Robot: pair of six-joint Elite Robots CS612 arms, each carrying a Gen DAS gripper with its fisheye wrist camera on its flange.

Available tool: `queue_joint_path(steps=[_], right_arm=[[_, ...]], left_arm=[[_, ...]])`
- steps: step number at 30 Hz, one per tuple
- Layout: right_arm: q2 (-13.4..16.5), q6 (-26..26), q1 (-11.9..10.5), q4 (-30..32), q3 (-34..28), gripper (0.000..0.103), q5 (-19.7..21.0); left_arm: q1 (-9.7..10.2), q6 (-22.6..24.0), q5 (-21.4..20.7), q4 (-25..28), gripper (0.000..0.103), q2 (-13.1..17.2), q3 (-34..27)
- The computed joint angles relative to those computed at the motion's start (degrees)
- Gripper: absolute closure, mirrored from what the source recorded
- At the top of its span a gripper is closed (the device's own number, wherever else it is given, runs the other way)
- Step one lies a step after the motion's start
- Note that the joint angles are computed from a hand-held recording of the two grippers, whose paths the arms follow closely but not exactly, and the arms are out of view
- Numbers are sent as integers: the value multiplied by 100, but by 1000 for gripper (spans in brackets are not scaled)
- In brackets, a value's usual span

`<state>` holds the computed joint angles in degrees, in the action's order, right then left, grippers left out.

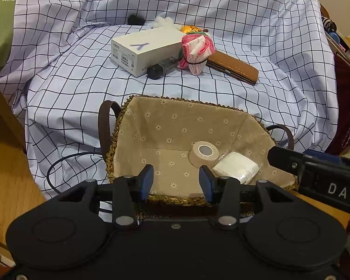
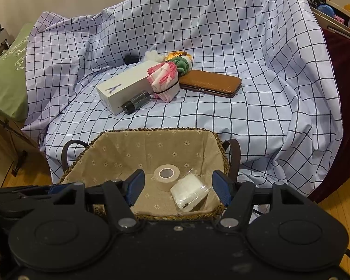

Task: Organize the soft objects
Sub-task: 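Lower the white sachet into the basket and open the right tool, then move both tools back toward the remaining items on the cloth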

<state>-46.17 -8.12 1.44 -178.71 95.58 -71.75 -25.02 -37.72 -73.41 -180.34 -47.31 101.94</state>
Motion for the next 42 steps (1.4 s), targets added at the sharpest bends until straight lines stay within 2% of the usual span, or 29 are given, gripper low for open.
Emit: queue_joint_path(steps=[12, 18, 22, 27, 30, 37, 42], right_arm=[[27, -2, 3, -121, -2, 39, -74], [67, -47, 20, -333, -48, 39, -230], [107, -57, 29, -525, -114, 37, -283], [201, -75, 62, -827, -273, 36, -390], [287, -67, 82, -943, -429, 34, -445], [587, -261, 180, -972, -956, 31, -907], [843, -418, 257, -774, -1409, 31, -1384]], left_arm=[[-37, 86, 65, -6, 49, -29, -17], [-80, 196, 378, -54, 48, -51, -23], [-109, 349, 686, -116, 39, -43, -68], [-85, 489, 966, -142, 33, -25, -158], [-72, 535, 1271, -59, 31, 11, -249], [0, 757, 1909, 78, 26, 191, -574], [65, 825, 2144, 263, 26, 336, -820]])
